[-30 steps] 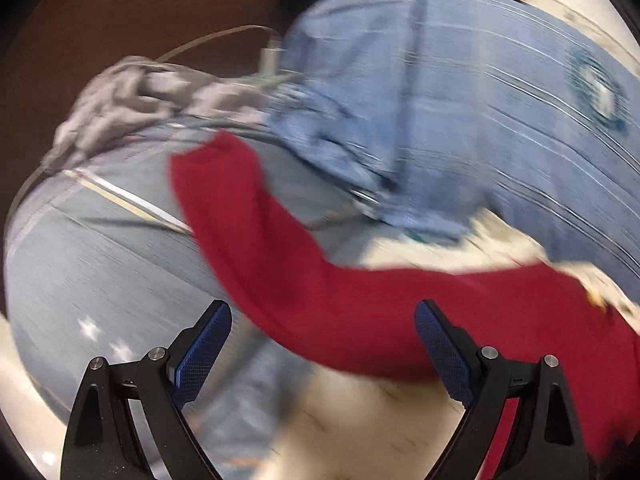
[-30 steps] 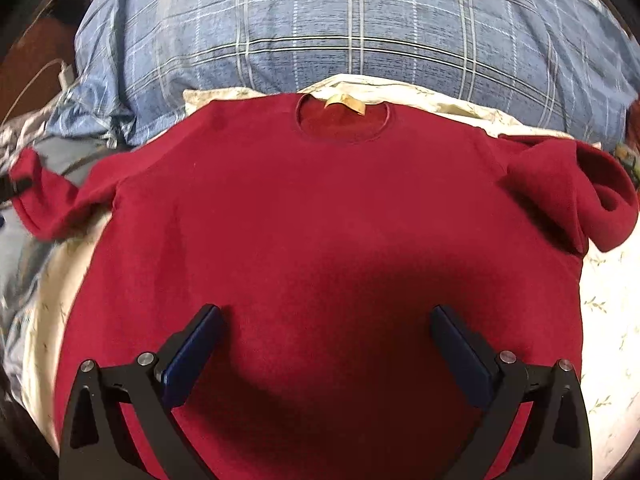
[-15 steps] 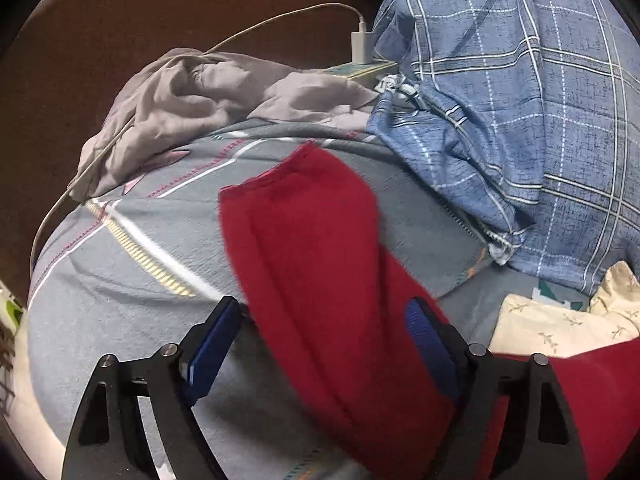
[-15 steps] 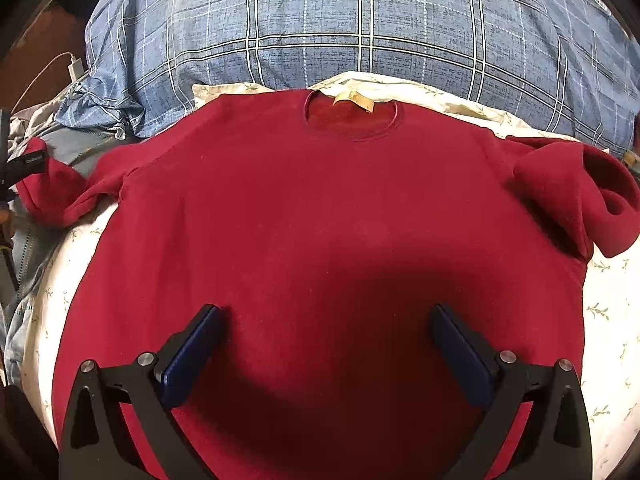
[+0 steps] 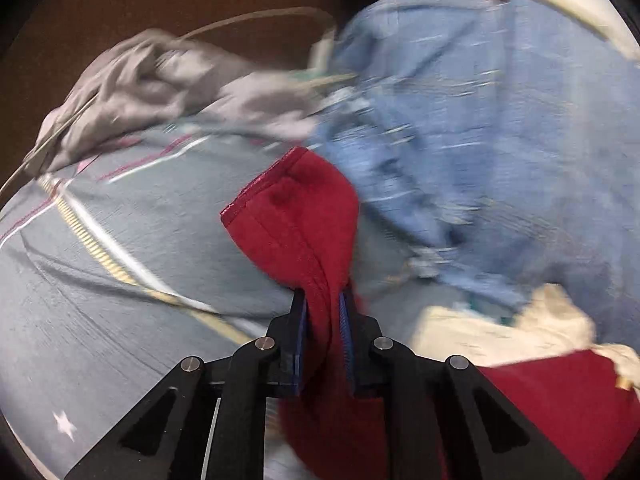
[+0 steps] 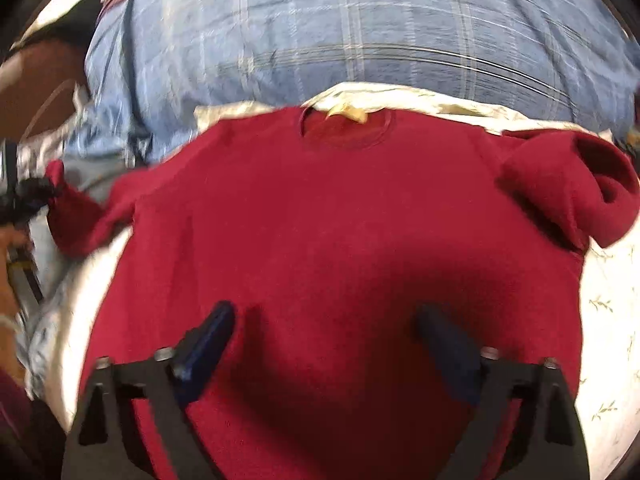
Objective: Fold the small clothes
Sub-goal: 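Grasp the sweater sleeve cuff with the left gripper, then fold the sleeve and side across the sweater body with the left gripper, release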
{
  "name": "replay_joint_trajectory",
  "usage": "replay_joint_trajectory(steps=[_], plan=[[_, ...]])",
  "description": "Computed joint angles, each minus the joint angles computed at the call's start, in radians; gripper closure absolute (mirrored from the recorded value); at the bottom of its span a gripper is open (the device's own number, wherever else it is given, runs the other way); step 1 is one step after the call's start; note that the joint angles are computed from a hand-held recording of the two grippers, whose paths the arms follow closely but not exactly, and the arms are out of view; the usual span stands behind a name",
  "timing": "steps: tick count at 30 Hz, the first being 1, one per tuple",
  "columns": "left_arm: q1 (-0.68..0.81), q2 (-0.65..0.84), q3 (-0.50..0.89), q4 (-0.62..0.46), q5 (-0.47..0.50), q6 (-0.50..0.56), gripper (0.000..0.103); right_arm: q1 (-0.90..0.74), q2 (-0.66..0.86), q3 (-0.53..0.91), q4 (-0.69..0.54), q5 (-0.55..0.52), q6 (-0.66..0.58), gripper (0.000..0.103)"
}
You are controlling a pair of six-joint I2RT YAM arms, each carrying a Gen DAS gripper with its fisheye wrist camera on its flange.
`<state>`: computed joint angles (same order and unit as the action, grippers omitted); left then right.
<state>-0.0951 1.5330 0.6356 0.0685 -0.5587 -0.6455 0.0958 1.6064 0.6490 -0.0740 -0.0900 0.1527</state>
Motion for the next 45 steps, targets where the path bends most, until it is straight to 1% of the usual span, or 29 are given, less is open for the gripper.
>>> replay_joint_trajectory(steps=[1, 4, 6, 8, 10, 11, 12, 13, 14, 16, 17, 18, 19, 20, 21, 22, 24, 26, 28, 30, 31, 33, 37, 38, 39, 40, 42, 44, 45], plan=[[-0.055, -0.022, -0.002, 0.012, -0.011, 0.013, 0.09, -0.027, -0.006, 0.009, -0.021, -0.025, -0.01, 0.025], [-0.232, -0.047, 0.019, 0.046, -0.003, 0.049, 0.09, -0.067, -0.04, 0.006, -0.047, -0.03, -0.024, 0.026], [-0.344, -0.029, 0.048, 0.071, 0.033, 0.067, 0.09, -0.101, -0.062, 0.003, -0.062, -0.032, -0.032, 0.026], [-0.448, 0.031, 0.094, 0.103, 0.088, 0.094, 0.09, -0.136, -0.076, 0.007, -0.081, -0.047, -0.034, 0.025], [-0.506, 0.087, 0.126, 0.127, 0.144, 0.108, 0.089, -0.168, -0.086, 0.012, -0.094, -0.062, -0.028, 0.024], [-0.521, 0.13, 0.147, 0.141, 0.196, 0.123, 0.088, -0.176, -0.088, 0.014, -0.099, -0.066, -0.025, 0.024], [-0.522, 0.179, 0.17, 0.144, 0.271, 0.135, 0.083, -0.184, -0.088, 0.02, -0.11, -0.072, -0.023, 0.024], [-0.515, 0.225, 0.194, 0.137, 0.338, 0.137, 0.074, -0.19, -0.089, 0.029, -0.124, -0.08, -0.024, 0.024], [-0.507, 0.266, 0.211, 0.127, 0.386, 0.129, 0.072, -0.186, -0.091, 0.034, -0.131, -0.079, -0.024, 0.024], [-0.488, 0.294, 0.224, 0.087, 0.415, 0.117, 0.058, -0.172, -0.103, 0.044, -0.143, -0.076, -0.038, 0.024], [-0.476, 0.277, 0.214, 0.073, 0.422, 0.114, 0.055, -0.169, -0.107, 0.045, -0.143, -0.077, -0.045, 0.023], [-0.466, 0.23, 0.188, 0.068, 0.42, 0.109, 0.052, -0.16, -0.111, 0.051, -0.142, -0.077, -0.05, 0.021], [-0.453, 0.169, 0.15, 0.069, 0.411, 0.11, 0.047, -0.149, -0.108, 0.062, -0.132, -0.078, -0.054, 0.019], [-0.454, 0.114, 0.127, 0.052, 0.388, 0.105, 0.042, -0.141, -0.098, 0.072, -0.12, -0.073, -0.059, 0.017], [-0.451, 0.042, 0.092, 0.022, 0.352, 0.099, 0.034, -0.134, -0.084, 0.084, -0.112, -0.068, -0.062, 0.015], [-0.444, -0.028, 0.058, -0.011, 0.309, 0.094, 0.03, -0.12, -0.059, 0.11, -0.109, -0.061, -0.067, 0.015], [-0.438, -0.146, -0.015, -0.055, 0.216, 0.069, 0.028, -0.095, -0.004, 0.163, -0.1, -0.055, -0.071, 0.015], [-0.412, -0.187, -0.056, -0.076, 0.155, 0.045, 0.027, -0.059, 0.077, 0.229, -0.069, -0.046, -0.071, 0.015], [-0.378, -0.13, -0.039, -0.09, 0.11, 0.016, 0.027, -0.021, 0.182, 0.309, -0.039, -0.046, -0.099, 0.015], [-0.33, -0.092, -0.031, -0.101, 0.122, -0.011, 0.028, 0.0, 0.263, 0.376, -0.04, -0.058, -0.139, 0.015], [-0.307, -0.078, -0.025, -0.098, 0.143, -0.019, 0.028, 0.009, 0.32, 0.434, -0.069, -0.074, -0.168, 0.015], [-0.281, -0.021, 0.025, -0.094, 0.165, -0.028, 0.028, 0.008, 0.347, 0.478, -0.103, -0.109, -0.172, 0.015], [-0.249, 0.024, 0.052, -0.073, 0.149, 0.017, 0.028, -0.014, 0.312, 0.5, -0.14, -0.193, -0.105, 0.015], [-0.256, 0.04, 0.057, -0.063, 0.139, 0.015, 0.028, -0.006, 0.303, 0.509, -0.135, -0.186, -0.089, 0.014], [-0.26, 0.058, 0.065, -0.055, 0.135, 0.013, 0.028, 0.007, 0.302, 0.519, -0.133, -0.163, -0.079, 0.011], [-0.261, 0.058, 0.056, -0.049, 0.138, 0.012, 0.028, 0.04, 0.315, 0.552, -0.143, -0.103, -0.077, 0.01], [-0.267, 0.081, 0.062, -0.047, 0.139, 0.014, 0.028, 0.084, 0.358, 0.607, -0.158, -0.054, -0.107, 0.009], [-0.27, 0.101, 0.077, -0.059, 0.134, 0.027, 0.028, 0.127, 0.439, 0.694, -0.218, -0.02, -0.166, 0.01], [-0.272, 0.109, 0.082, -0.063, 0.129, 0.031, 0.028, 0.153, 0.49, 0.752, -0.29, 0.049, -0.194, 0.013]])
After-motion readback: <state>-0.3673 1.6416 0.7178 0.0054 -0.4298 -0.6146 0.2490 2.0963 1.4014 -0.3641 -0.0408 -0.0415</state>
